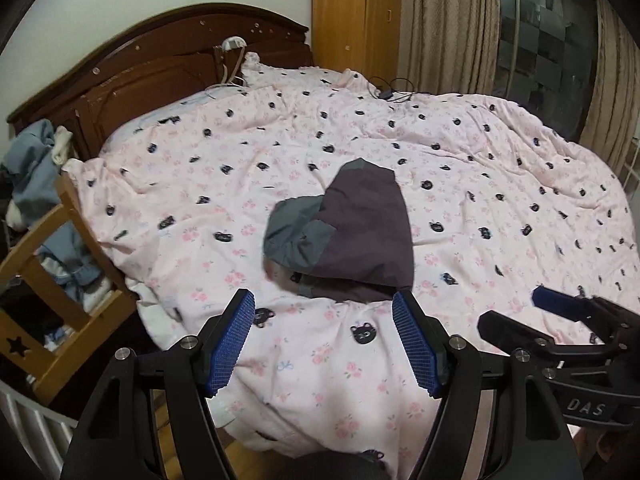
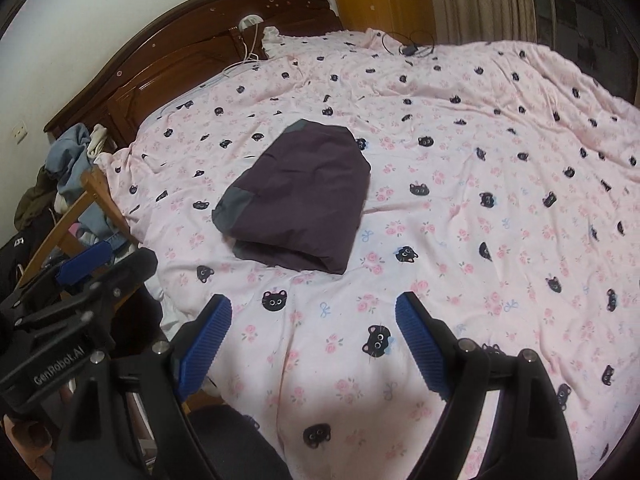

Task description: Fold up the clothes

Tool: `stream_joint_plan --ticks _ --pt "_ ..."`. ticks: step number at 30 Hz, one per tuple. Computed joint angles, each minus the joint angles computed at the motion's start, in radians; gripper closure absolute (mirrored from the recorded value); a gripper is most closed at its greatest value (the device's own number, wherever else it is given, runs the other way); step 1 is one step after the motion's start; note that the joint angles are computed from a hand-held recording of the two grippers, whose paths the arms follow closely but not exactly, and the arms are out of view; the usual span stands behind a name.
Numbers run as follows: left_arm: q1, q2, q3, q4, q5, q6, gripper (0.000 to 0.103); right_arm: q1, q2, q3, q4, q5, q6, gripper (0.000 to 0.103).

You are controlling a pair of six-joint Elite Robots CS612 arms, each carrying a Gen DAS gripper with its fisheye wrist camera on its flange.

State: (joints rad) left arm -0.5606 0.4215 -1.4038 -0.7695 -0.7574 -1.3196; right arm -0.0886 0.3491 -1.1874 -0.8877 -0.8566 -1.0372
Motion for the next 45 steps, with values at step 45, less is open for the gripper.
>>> stream_joint_plan --ticks 45 --pt "-0.062 -0.026 -0.027 0.163 0.100 -0.130 0.035 -0.067 0.016 -0.154 0.155 0.113 -0.137 0.016"
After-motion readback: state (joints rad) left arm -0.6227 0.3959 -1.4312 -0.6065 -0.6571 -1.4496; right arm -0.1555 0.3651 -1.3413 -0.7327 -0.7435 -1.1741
